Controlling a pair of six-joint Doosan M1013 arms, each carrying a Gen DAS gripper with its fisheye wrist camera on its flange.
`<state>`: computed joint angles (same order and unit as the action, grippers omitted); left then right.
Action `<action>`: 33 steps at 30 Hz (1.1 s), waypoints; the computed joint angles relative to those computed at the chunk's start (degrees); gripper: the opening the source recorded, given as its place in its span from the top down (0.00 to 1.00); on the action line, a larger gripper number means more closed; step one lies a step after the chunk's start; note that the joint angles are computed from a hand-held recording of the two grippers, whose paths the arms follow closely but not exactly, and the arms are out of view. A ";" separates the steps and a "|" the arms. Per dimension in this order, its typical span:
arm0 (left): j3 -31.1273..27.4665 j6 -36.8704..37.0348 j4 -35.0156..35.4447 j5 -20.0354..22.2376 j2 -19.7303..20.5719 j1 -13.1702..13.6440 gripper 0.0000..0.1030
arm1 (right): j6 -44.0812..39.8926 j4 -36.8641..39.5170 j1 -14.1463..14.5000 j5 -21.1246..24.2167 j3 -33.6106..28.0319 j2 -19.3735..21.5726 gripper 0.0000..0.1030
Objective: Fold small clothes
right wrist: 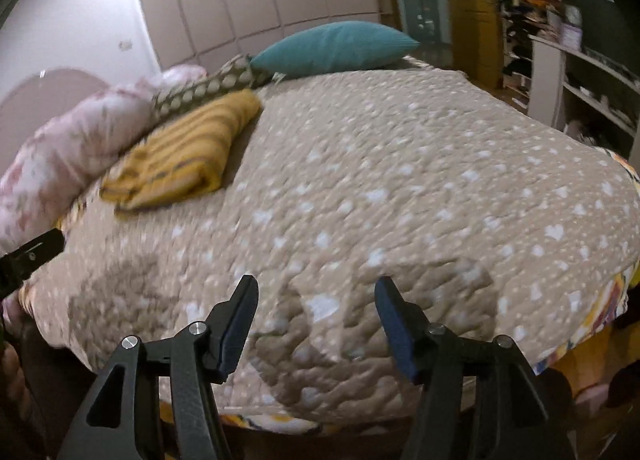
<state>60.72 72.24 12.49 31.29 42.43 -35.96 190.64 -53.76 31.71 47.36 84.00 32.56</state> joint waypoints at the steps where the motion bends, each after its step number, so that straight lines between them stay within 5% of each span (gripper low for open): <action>1: 0.20 -0.08 0.12 -0.19 -0.05 0.02 0.00 | -0.42 -0.19 0.16 0.59 -0.29 0.21 0.37; 14: 0.53 -0.88 2.29 -0.81 -0.42 -0.15 0.00 | -0.52 -0.70 0.31 2.48 -0.24 0.07 0.34; 23: -5.94 -2.28 3.30 7.34 3.42 0.72 0.00 | -5.35 -0.93 -1.47 -0.50 -1.50 0.00 0.33; 33: -13.81 -0.36 2.13 15.12 8.75 2.20 0.00 | -15.60 1.39 -3.11 -1.17 -10.15 4.02 0.32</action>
